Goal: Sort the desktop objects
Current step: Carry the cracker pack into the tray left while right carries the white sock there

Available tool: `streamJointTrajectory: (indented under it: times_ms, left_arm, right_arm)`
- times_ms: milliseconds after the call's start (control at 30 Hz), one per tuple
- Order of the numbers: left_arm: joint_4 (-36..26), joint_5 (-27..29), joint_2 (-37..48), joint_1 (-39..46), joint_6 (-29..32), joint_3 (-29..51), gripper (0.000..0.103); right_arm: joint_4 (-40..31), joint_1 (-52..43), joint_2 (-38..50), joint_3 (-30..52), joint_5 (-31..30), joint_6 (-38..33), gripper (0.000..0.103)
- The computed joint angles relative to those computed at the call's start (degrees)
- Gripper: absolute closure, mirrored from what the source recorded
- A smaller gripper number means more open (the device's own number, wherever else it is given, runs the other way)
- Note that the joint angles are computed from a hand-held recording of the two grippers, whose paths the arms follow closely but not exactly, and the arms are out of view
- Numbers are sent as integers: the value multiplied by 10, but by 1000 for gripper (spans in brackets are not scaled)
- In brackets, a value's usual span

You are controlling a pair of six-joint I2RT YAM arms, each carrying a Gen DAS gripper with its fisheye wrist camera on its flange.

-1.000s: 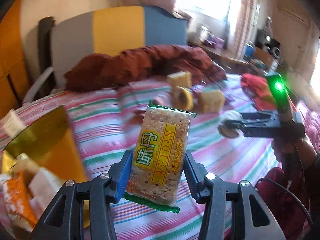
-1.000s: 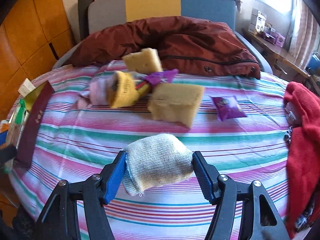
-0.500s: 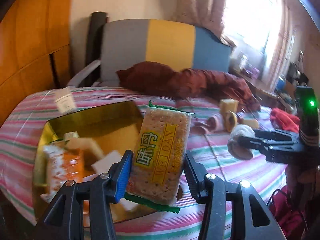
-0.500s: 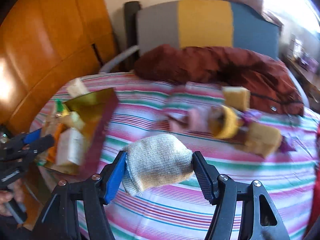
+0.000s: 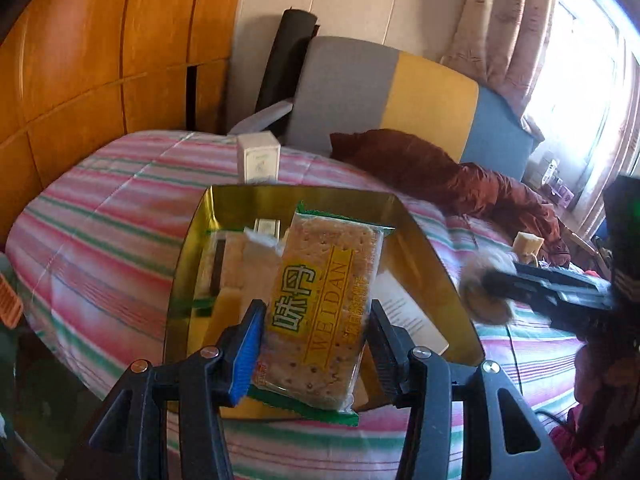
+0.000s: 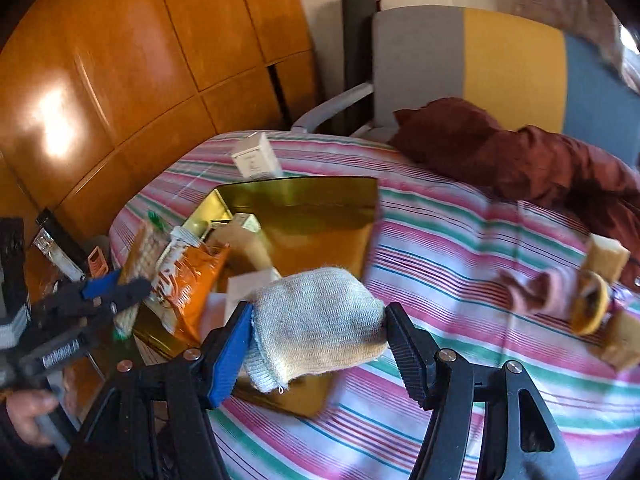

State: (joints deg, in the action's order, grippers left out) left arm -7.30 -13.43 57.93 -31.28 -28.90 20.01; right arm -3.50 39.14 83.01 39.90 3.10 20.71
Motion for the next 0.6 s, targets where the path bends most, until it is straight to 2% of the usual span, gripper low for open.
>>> streamJointTrajectory:
  times_ms: [133, 300, 600]
  left_arm:
    - [32, -1, 34, -29, -8, -8, 53]
    - [84, 5, 115, -20, -8, 12, 51]
    - [127, 27, 223, 8, 20, 47, 47]
  right_arm:
    - [13, -2, 64, 55, -6, 20, 36]
    - [35, -25, 122, 111, -27, 59, 24]
    - [31, -11, 115, 91, -8, 69, 22]
